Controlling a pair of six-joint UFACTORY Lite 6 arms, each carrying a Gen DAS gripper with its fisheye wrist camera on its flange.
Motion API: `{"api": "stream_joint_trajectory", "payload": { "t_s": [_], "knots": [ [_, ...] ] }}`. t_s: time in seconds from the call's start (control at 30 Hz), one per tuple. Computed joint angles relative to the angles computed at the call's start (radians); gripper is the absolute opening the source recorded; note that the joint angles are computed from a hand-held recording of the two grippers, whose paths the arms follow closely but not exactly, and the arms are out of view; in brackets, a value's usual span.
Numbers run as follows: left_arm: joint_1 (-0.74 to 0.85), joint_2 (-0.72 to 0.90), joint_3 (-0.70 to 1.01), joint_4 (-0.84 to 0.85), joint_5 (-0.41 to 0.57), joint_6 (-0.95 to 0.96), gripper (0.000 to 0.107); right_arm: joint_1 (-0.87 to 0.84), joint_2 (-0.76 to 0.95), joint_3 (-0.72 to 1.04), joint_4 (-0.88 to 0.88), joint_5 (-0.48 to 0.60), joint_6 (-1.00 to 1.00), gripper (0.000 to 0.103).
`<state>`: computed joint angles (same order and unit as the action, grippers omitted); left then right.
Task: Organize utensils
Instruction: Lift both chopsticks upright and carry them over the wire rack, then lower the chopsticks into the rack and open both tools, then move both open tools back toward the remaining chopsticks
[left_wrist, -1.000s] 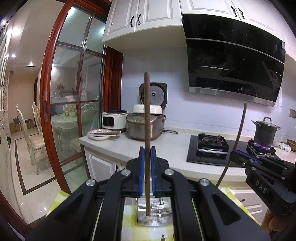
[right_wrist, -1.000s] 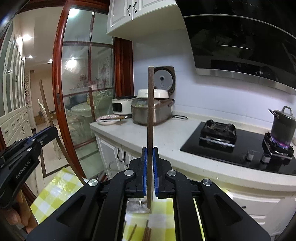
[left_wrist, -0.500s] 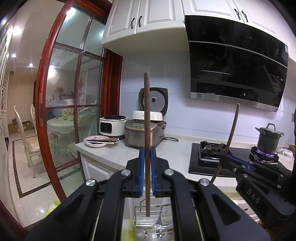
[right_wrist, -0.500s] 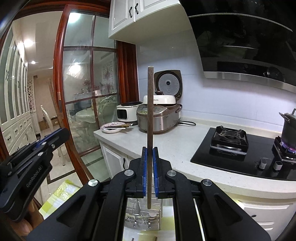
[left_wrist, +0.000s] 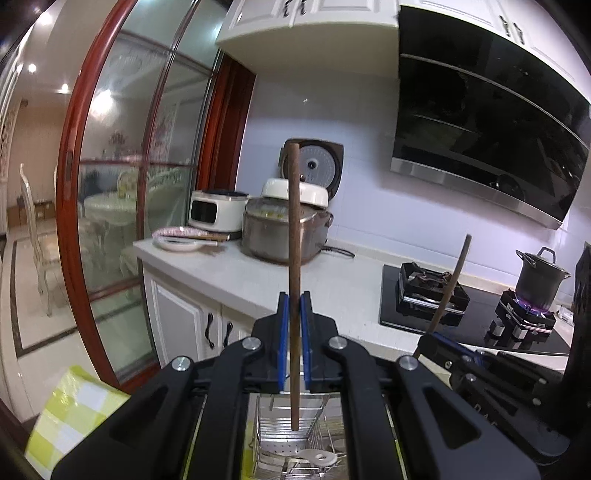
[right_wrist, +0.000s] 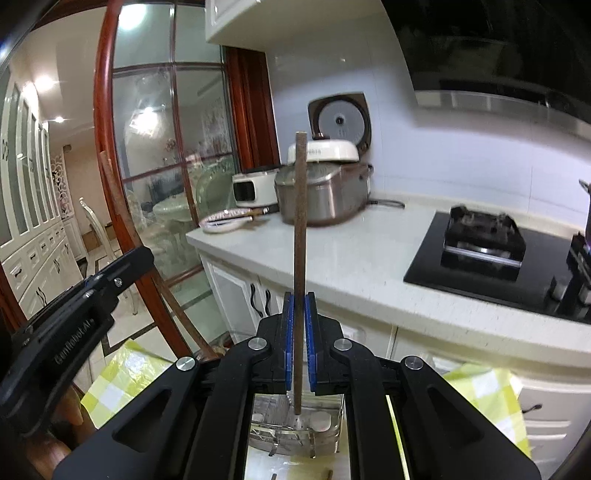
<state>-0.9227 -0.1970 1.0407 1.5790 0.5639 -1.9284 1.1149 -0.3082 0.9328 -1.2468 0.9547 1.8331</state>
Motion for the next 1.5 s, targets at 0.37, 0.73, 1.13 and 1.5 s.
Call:
{"api": "stream_joint_trajectory", "payload": {
  "t_s": [0.37,0.73,1.13,1.5],
  "knots": [
    [0.052,0.08,-0.043,0.12,-0.076,-0.161,0.007,-0.052,0.075,-0.081,-0.034,-0.091,0.124,0.008],
    [-0.002,0.002,-0.125,0.119,0.008,-0.197,0.043,-0.006,-0.014,-0.142,-0.031,0.0,0.142,0.04],
    [-0.295,-0.251,-0.296,-0.021,0.341,-0.103,0.056,0.385,-0.214,-0.286,0.06,0.47,0.259,0.067],
    [-0.731,-0.361,-0.465,-0.256,0.679,-0.197,0.065,0.811,-0.212,-0.458,0.39,0.641,0.64,0.072]
  ]
}}
